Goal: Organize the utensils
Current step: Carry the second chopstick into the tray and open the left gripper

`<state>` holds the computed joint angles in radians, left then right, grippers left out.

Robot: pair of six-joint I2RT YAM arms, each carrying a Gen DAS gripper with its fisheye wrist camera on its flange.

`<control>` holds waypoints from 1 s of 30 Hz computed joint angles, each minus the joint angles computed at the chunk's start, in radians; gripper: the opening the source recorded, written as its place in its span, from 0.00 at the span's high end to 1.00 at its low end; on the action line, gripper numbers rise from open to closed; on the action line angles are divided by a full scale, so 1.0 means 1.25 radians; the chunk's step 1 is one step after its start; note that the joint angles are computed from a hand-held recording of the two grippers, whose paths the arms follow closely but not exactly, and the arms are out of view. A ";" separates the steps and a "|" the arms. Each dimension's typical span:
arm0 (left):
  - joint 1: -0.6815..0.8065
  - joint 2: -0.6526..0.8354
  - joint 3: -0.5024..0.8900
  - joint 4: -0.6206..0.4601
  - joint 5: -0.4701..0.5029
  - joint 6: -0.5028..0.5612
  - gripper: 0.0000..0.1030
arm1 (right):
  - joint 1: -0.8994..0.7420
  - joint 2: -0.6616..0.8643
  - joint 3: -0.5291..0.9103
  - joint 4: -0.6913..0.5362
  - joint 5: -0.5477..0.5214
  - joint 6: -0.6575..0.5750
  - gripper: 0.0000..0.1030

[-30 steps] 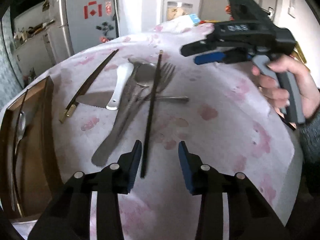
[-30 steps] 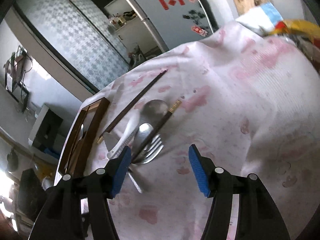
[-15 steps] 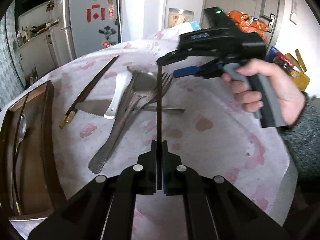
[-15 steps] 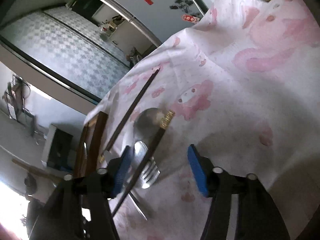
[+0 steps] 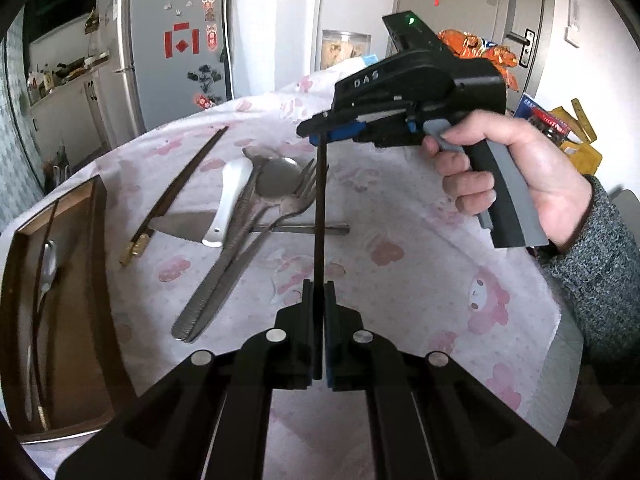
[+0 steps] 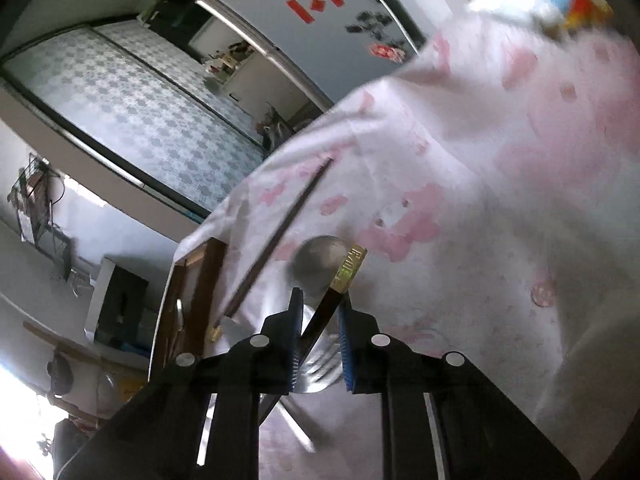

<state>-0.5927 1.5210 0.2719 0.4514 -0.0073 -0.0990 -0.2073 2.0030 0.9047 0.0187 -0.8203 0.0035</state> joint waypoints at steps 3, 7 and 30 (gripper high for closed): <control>0.039 -0.063 -0.037 -0.008 0.017 0.013 0.95 | 0.035 -0.052 -0.015 0.004 0.009 0.018 0.85; 0.146 -0.153 -0.082 -0.040 0.065 0.054 0.94 | 0.136 -0.093 -0.015 0.038 0.057 0.086 0.86; 0.958 -0.079 -0.015 -0.193 0.437 0.506 0.93 | 0.575 0.222 0.433 -0.029 0.226 0.283 0.85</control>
